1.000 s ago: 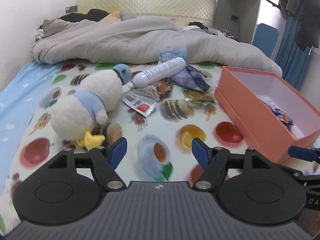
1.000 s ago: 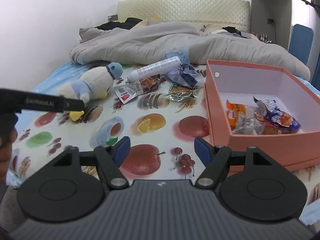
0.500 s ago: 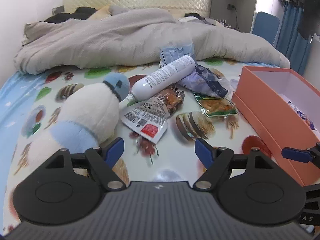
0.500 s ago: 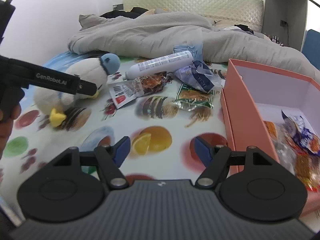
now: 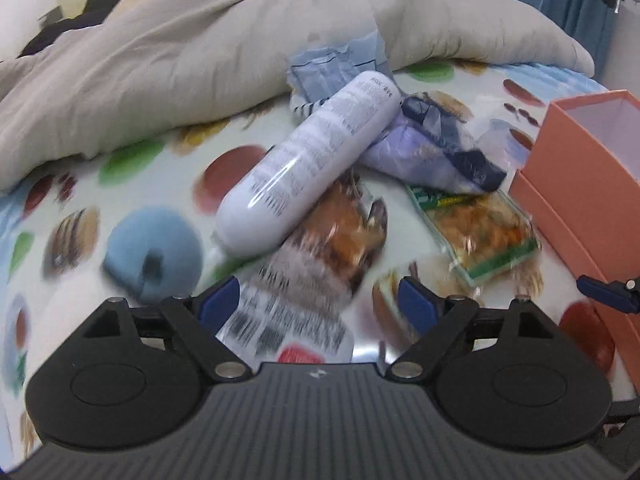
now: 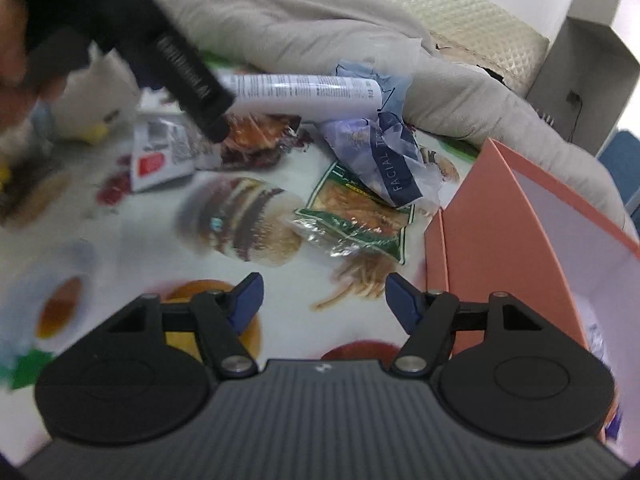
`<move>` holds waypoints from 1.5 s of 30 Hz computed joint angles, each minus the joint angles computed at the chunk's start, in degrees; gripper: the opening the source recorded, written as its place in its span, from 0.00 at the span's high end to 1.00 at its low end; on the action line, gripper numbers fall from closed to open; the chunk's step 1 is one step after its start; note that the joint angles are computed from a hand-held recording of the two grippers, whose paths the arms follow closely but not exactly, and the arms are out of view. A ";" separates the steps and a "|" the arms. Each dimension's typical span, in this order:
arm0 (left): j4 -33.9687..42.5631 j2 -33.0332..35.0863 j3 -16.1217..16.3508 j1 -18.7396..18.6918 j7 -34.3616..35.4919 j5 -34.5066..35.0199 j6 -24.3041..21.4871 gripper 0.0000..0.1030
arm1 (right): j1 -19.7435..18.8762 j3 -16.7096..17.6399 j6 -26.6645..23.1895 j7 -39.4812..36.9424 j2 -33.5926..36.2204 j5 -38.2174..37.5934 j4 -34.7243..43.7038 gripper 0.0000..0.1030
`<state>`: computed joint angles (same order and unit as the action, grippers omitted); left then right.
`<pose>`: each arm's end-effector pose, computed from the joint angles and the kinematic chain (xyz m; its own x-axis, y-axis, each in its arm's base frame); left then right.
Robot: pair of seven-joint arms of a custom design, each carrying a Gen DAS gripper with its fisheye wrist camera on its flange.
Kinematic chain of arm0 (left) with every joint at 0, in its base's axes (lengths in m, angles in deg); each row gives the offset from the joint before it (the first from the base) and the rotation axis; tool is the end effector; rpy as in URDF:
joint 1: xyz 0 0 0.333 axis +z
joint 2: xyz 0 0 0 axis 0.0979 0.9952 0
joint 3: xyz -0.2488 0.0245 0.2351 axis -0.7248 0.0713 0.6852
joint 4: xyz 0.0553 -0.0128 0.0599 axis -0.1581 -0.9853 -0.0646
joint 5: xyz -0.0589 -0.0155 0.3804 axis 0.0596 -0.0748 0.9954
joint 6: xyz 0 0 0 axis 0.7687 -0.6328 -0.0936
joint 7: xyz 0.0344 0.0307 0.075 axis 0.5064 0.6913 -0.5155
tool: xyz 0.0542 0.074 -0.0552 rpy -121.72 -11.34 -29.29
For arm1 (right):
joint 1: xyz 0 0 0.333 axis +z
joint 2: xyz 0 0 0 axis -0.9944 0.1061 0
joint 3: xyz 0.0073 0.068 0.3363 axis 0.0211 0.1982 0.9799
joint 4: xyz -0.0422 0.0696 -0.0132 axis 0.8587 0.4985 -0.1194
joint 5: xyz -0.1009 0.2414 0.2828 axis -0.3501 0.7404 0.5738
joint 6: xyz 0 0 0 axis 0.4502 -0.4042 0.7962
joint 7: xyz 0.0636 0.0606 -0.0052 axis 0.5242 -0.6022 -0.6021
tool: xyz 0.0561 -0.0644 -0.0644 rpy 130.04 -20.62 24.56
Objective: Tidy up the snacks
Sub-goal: 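Grasp the shrimp snack bag with the left gripper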
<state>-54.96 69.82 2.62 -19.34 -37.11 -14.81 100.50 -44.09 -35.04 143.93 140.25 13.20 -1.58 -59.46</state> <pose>0.5891 -0.3353 0.3868 -0.1215 -0.9914 -0.0494 -0.7826 0.1263 -0.6096 0.4733 0.4685 0.3518 0.4335 -0.8436 0.3170 -0.4607 -0.5098 -0.7266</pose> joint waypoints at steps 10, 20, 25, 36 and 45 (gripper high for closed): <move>9.31 8.59 4.26 -3.07 4.69 2.98 -0.76 0.12 | 3.35 -1.95 -6.05 -11.19 7.44 -2.18 9.33 0.33; 8.72 10.36 6.00 -4.32 1.62 2.54 1.34 0.17 | 4.99 -4.98 -3.69 -15.72 10.25 1.44 12.85 0.75; 6.91 8.86 5.42 -3.73 0.17 1.68 2.58 0.40 | 5.73 -5.43 -4.12 -13.20 8.87 -1.58 11.33 0.84; -0.80 0.76 3.77 -5.91 -11.27 0.55 0.20 0.47 | 2.99 0.31 -4.65 -6.96 -2.77 -5.38 -2.70 0.89; -12.79 -11.67 -2.50 -7.27 -28.98 7.34 -5.64 0.46 | -0.09 7.42 -5.88 1.75 -14.98 -9.96 -16.83 0.92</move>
